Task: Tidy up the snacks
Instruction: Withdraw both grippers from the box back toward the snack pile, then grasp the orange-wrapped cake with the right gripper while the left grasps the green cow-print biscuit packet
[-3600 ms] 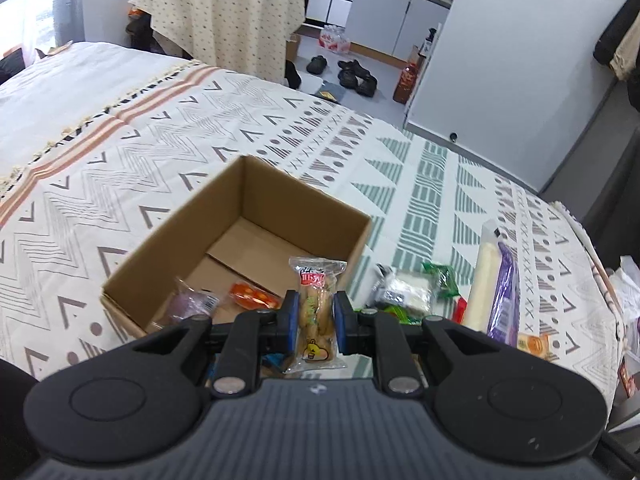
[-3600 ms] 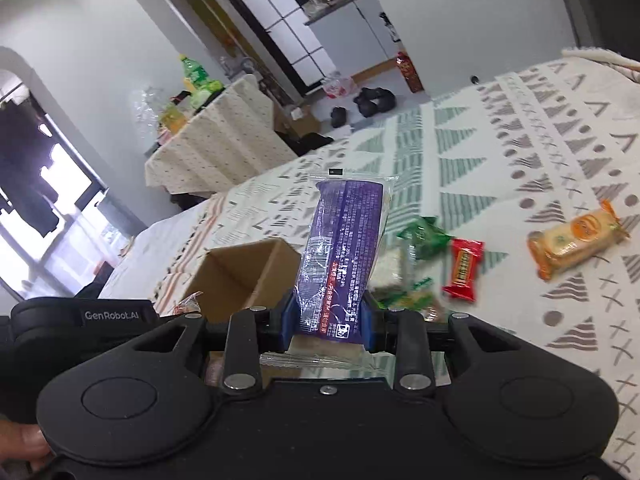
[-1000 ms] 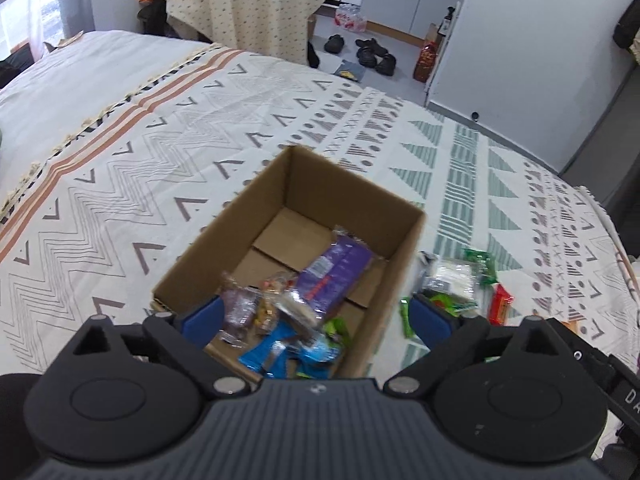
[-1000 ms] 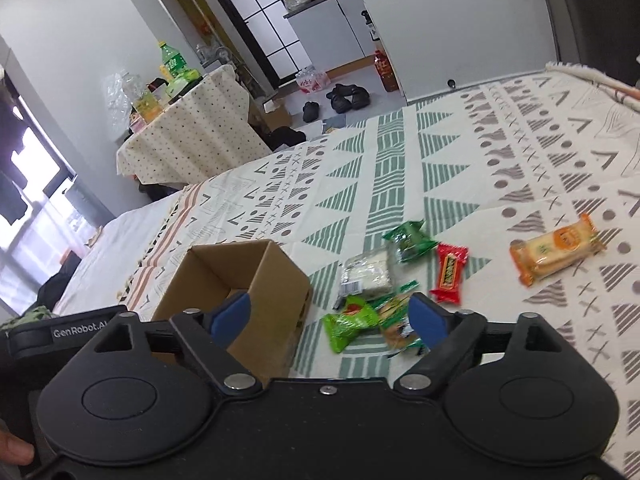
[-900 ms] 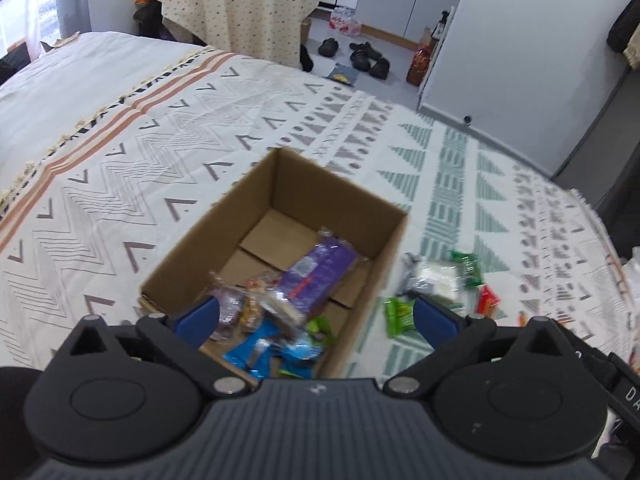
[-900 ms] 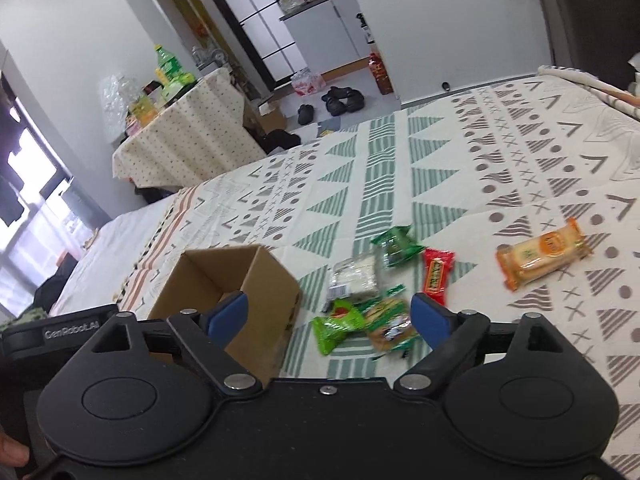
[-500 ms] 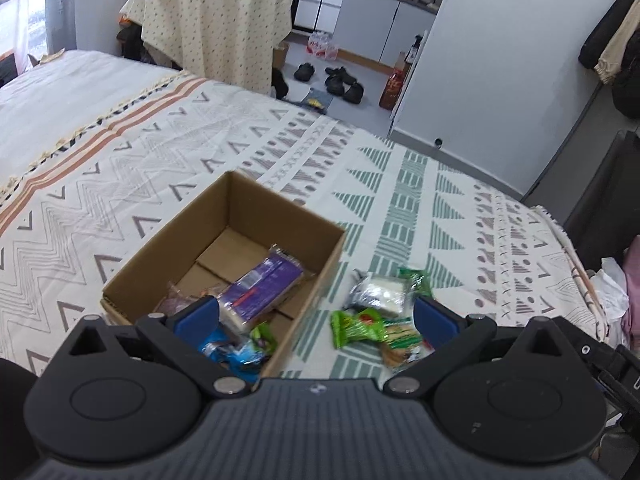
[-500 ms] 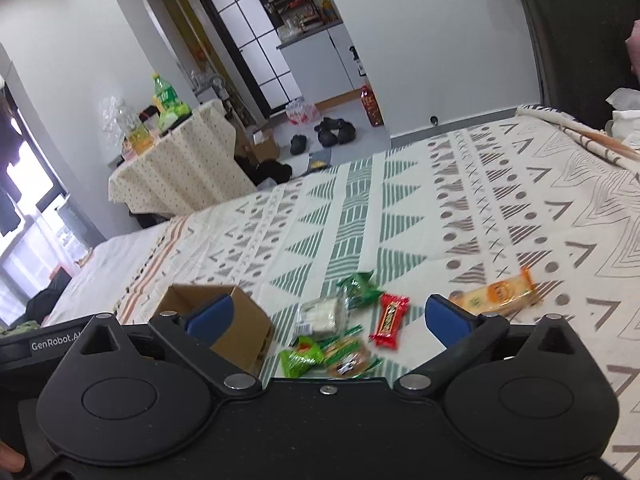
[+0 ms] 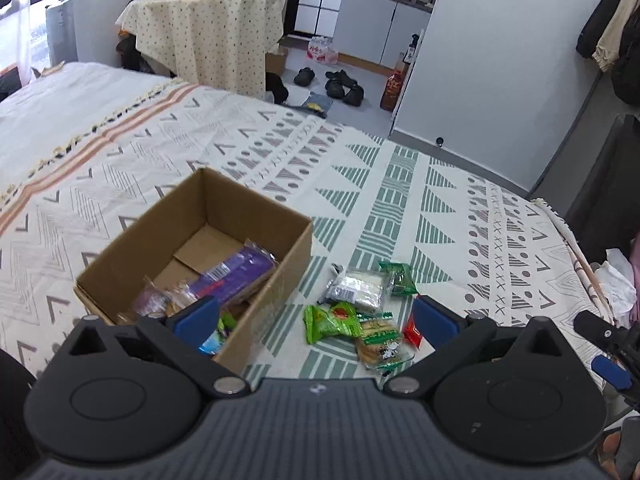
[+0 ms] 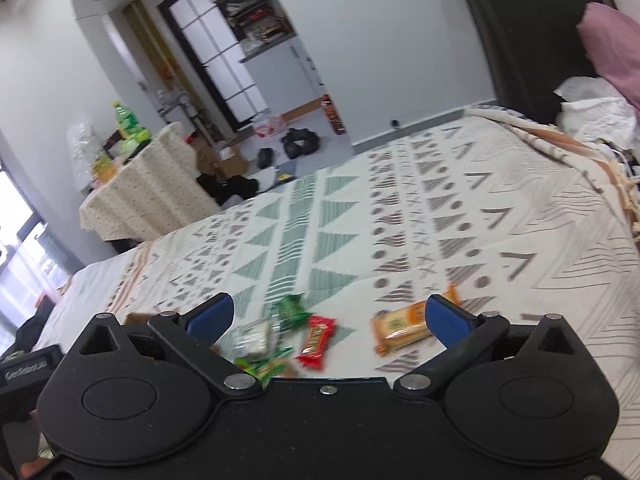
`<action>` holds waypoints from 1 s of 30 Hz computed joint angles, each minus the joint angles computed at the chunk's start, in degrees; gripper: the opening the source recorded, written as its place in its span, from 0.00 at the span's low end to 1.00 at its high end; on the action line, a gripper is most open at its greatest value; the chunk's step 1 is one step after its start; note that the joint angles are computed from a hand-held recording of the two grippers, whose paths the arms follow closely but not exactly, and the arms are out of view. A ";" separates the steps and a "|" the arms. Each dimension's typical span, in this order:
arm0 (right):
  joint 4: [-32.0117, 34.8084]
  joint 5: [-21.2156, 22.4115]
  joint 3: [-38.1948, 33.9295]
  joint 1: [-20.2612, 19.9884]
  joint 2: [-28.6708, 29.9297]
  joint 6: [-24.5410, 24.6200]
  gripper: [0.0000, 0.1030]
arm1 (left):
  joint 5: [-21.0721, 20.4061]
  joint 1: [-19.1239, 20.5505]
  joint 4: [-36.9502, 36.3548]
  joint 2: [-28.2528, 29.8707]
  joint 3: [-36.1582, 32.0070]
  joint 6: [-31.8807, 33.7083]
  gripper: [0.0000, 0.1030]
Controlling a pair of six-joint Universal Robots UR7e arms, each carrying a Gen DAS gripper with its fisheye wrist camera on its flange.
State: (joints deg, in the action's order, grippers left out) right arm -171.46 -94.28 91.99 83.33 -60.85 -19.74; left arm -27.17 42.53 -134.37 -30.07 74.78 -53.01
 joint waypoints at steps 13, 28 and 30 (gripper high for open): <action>2.96 -1.29 -3.88 -2.32 2.01 4.19 1.00 | -3.74 2.06 -0.20 6.22 -6.76 -0.17 0.99; 6.49 -6.30 -8.70 -2.19 7.25 3.23 1.00 | -12.06 6.91 1.94 14.25 -17.04 -3.38 0.88; 6.97 -7.79 -9.88 -1.98 8.57 2.00 1.00 | -12.99 7.61 3.70 15.31 -18.88 -4.27 0.88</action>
State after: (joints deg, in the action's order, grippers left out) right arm -164.49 -102.07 82.10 81.35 -52.28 -17.74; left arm -40.16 50.14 -130.66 -14.76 55.90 -57.28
